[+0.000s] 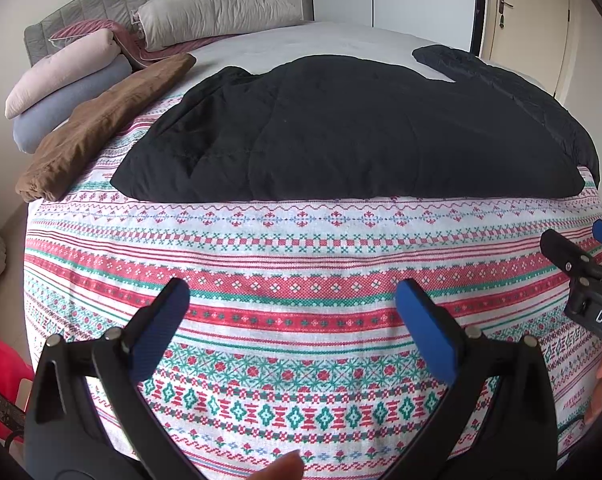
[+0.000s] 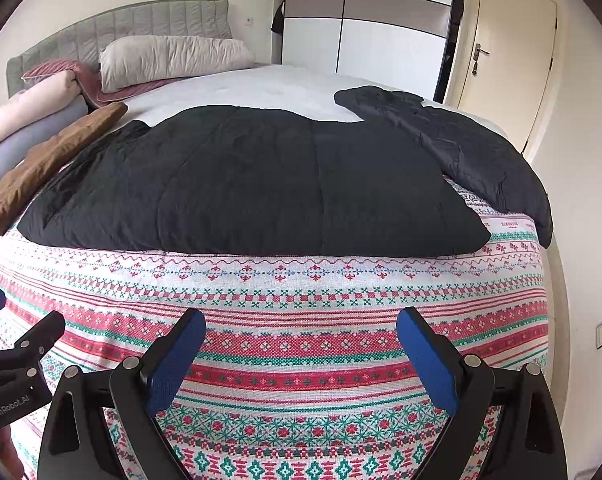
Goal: Fold large clothes
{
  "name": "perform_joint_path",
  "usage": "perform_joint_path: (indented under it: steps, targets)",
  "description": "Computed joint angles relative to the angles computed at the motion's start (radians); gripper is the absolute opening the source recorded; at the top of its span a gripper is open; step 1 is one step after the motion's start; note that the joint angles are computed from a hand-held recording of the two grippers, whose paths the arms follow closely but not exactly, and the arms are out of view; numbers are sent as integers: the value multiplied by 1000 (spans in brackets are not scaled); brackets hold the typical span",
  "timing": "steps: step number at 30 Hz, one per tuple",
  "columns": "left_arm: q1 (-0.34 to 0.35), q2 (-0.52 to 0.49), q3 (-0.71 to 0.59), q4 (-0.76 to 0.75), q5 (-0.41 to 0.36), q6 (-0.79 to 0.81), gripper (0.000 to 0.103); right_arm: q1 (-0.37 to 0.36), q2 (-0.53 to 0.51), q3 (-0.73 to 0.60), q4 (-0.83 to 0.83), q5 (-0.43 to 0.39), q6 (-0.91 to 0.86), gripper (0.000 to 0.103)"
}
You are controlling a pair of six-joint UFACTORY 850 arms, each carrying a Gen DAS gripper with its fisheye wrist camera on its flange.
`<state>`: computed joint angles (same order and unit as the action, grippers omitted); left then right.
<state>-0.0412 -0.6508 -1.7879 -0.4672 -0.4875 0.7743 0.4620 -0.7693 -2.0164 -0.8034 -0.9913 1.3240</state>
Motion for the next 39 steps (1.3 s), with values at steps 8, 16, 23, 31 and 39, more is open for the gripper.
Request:
perform_joint_path:
  steps: [8, 16, 23, 31, 39]
  targets:
    - [-2, 2, 4, 3, -3, 1, 103, 1, 0, 1, -3, -1, 2, 97]
    - [7, -5, -58, 32, -109, -15, 103, 4, 4, -19, 28, -2, -26, 97]
    - [12, 9, -124, 19, -187, -31, 103, 4, 42, -44, 93, 19, -60, 97]
    - [18, 24, -163, 44, -245, -57, 103, 14, 66, -91, 70, -56, -60, 97]
    - [25, 65, -129, 67, -266, -50, 103, 26, 104, -61, 72, -104, -48, 97]
